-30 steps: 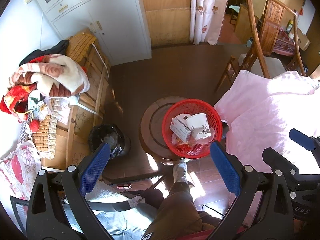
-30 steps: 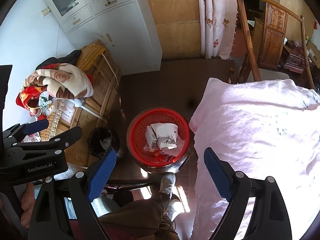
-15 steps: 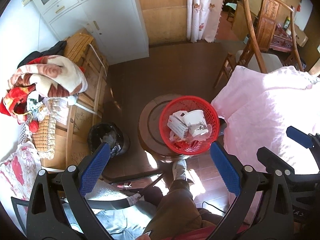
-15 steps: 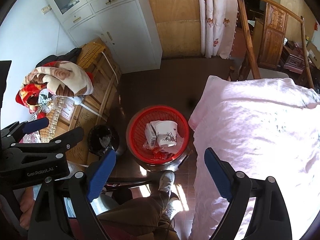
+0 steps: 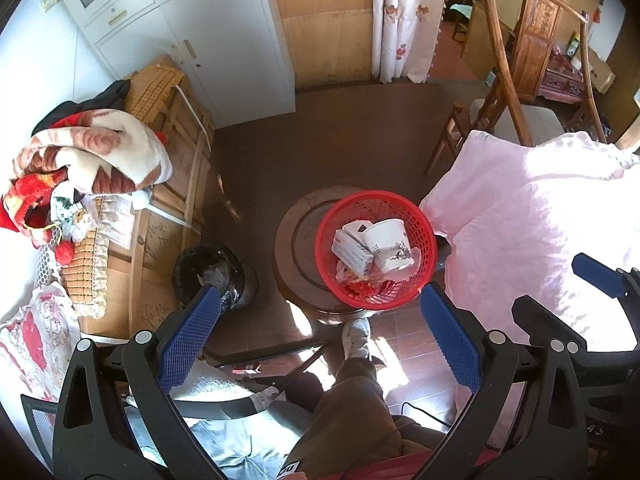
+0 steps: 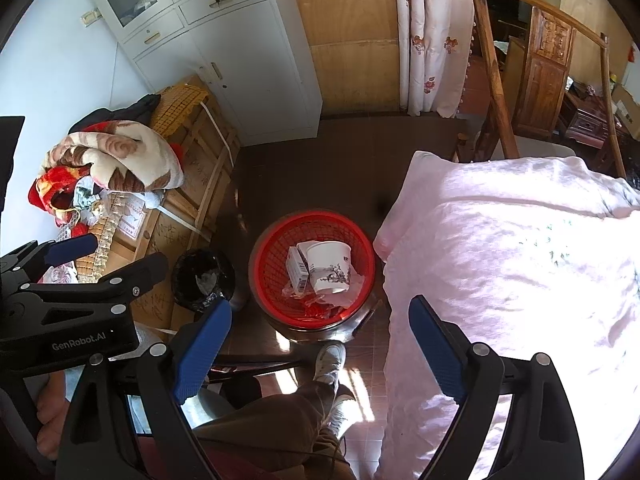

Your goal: Collect trash

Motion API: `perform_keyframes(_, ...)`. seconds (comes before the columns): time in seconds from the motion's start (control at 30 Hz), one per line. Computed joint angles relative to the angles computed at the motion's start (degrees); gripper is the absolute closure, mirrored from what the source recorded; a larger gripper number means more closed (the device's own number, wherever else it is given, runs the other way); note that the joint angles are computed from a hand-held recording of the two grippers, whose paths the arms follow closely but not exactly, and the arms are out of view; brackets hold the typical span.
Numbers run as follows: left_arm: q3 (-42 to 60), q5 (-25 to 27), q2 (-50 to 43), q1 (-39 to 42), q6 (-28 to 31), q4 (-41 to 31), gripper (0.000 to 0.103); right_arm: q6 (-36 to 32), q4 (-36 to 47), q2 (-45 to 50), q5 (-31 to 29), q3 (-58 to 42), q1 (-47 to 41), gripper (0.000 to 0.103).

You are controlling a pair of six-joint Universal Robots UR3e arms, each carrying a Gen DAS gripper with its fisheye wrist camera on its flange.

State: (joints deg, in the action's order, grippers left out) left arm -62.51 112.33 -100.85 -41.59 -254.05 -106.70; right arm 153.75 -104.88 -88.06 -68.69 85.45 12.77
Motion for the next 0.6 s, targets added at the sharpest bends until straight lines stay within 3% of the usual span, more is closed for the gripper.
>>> perform_keyframes(0.6,-1.9,-0.9,1.0,0.5,-0.5,1.4,0.007,-0.2,-0.6,0.1,-0.2,0.4,-0.2,0.014)
